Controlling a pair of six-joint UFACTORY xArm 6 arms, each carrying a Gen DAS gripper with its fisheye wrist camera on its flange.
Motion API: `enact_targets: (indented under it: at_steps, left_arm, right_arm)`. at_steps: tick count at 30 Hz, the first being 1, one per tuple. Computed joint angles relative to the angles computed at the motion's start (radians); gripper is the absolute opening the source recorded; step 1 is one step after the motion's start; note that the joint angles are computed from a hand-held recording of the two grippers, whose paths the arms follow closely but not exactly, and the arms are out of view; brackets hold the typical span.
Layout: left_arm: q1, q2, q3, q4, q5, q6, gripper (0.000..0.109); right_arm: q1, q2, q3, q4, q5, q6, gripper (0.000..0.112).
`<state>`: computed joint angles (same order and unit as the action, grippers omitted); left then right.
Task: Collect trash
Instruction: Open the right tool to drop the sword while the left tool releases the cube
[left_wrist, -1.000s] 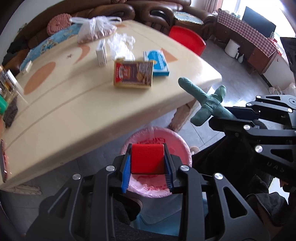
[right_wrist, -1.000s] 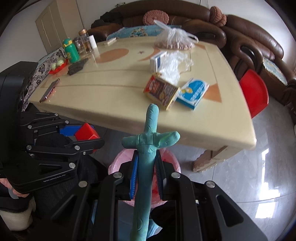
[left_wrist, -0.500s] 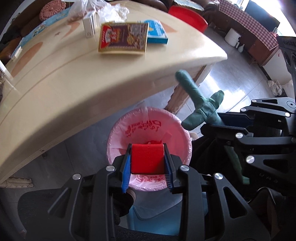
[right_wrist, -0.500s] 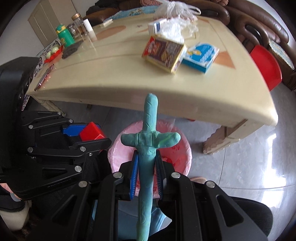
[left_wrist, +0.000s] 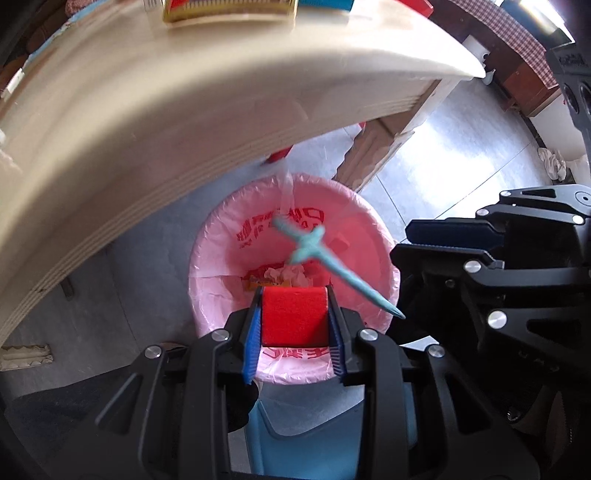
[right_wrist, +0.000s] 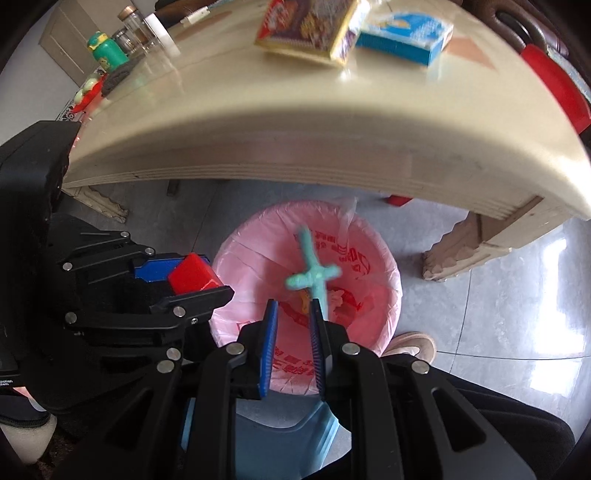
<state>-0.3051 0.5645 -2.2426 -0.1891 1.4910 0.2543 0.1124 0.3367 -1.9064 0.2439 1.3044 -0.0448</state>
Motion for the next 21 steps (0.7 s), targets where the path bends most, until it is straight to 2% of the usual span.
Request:
enact_targets:
  at_steps: [17, 21]
  left_arm:
    - [-0.006, 0.205, -0.169, 0.045, 0.116, -0.058, 0.031]
    - [-0.002, 0.257, -0.246, 0.047, 0.152, -0.077, 0.041]
  right_arm:
    - [-0.023, 0.097, -0.005, 0.070, 0.010, -0.032, 0.018]
    - [-0.028, 0.101, -0.005, 0.075, 0.004, -0.035, 0.018]
